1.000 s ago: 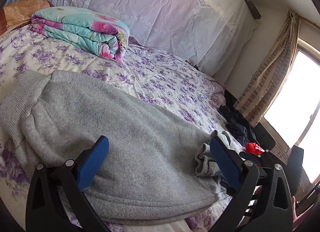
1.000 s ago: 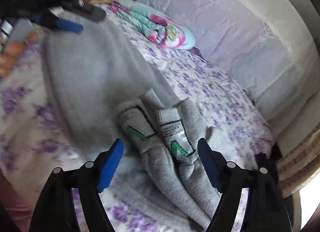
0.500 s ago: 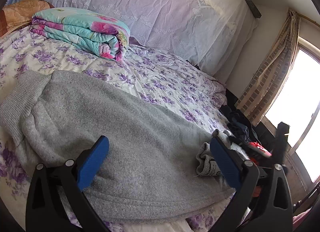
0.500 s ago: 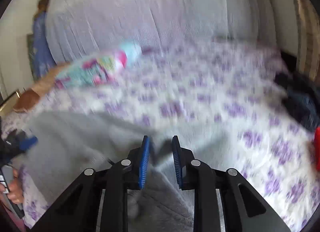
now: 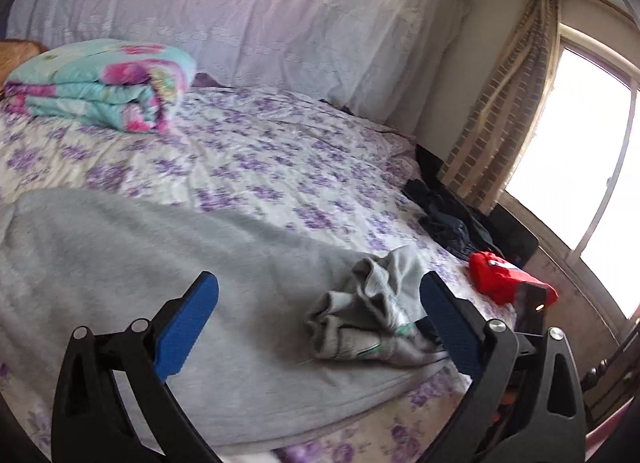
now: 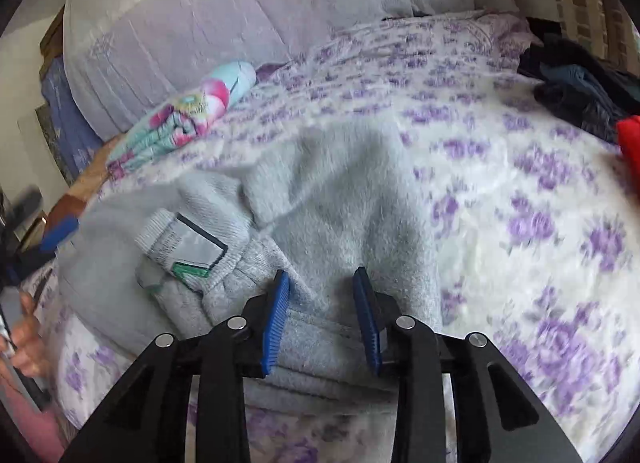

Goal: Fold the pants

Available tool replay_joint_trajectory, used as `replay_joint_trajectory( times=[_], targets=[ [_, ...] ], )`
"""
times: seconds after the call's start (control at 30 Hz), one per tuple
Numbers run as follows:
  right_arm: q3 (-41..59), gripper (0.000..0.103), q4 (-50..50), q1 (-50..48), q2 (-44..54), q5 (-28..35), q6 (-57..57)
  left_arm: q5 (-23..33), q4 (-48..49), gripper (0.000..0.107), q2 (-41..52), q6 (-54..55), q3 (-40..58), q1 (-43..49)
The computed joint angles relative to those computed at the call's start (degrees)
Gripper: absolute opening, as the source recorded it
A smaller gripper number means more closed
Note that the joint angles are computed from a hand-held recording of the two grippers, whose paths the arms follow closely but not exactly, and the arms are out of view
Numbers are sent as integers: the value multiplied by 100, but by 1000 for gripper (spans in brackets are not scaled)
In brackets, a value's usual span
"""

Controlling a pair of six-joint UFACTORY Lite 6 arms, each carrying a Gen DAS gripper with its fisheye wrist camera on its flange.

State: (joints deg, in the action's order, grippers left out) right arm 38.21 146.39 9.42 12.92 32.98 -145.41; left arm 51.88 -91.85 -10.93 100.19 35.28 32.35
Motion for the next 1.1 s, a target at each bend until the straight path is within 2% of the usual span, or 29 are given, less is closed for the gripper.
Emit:
replay_joint_trajectory(
  times=[0.07,0.1,0.17,0.2,0.23,0.3,0.37,0.43,0.5,0.53,0.6,0.7,0.8,0.93,1.0,1.07,1.1],
  targets=[
    [-218,36,583,131,-105,205,-595,-388,-103,98,-47,-155,213,-921],
    [-187,38,567,131,-76,228,-533,-653,-122,98,6,-250,386,-1421],
    [-160,40,234,-7,48,504,-268,-1024,-42,91,278,-398,808,-2324],
    [-167,42,54,-101,118,697,-175,-1112,201,74,566,-569,1164,-2700],
    [-241,50,-341,-305,149,997,35,-1191,567,61,886,-872,1578,-3022],
    [-382,57,-955,-635,283,1697,248,-1327,1389,55,1676,-1710,2548,-3541],
    [-651,57,-751,-681,201,1970,-141,-1274,2116,49,2617,-2494,3624,-3912],
    [-856,57,-446,-638,220,2239,-539,-1129,3133,47,3577,-3516,4791,-4226],
    [-902,57,-488,-730,311,2492,-545,-1468,4311,46,4563,-4708,5855,-4547],
    [-908,57,-581,-802,362,2604,-527,-1504,4758,41,5034,-5206,6324,-4598],
    [-854,57,-787,-945,468,2735,-468,-1265,4933,34,5863,-5606,7059,-4486],
    [-835,57,-1217,-1215,632,3042,-385,-954,4716,30,5712,-5703,7027,-4278],
    [-791,57,-1373,-1321,742,3187,-326,-872,4099,33,4817,-5389,6201,-4010],
    [-786,57,-1458,-1409,878,3397,-335,-1579,3603,51,3317,-4622,4439,-3764],
    [-811,58,-1439,-1402,887,3441,-360,-2218,3956,51,3275,-4793,3909,-3780],
    [-808,58,-1413,-1374,895,3427,-412,-2776,3535,46,3520,-4297,3574,-3716],
    [-806,58,-1399,-1363,884,3399,-431,-2808,3161,45,3427,-3956,3421,-3655]
  ],
)
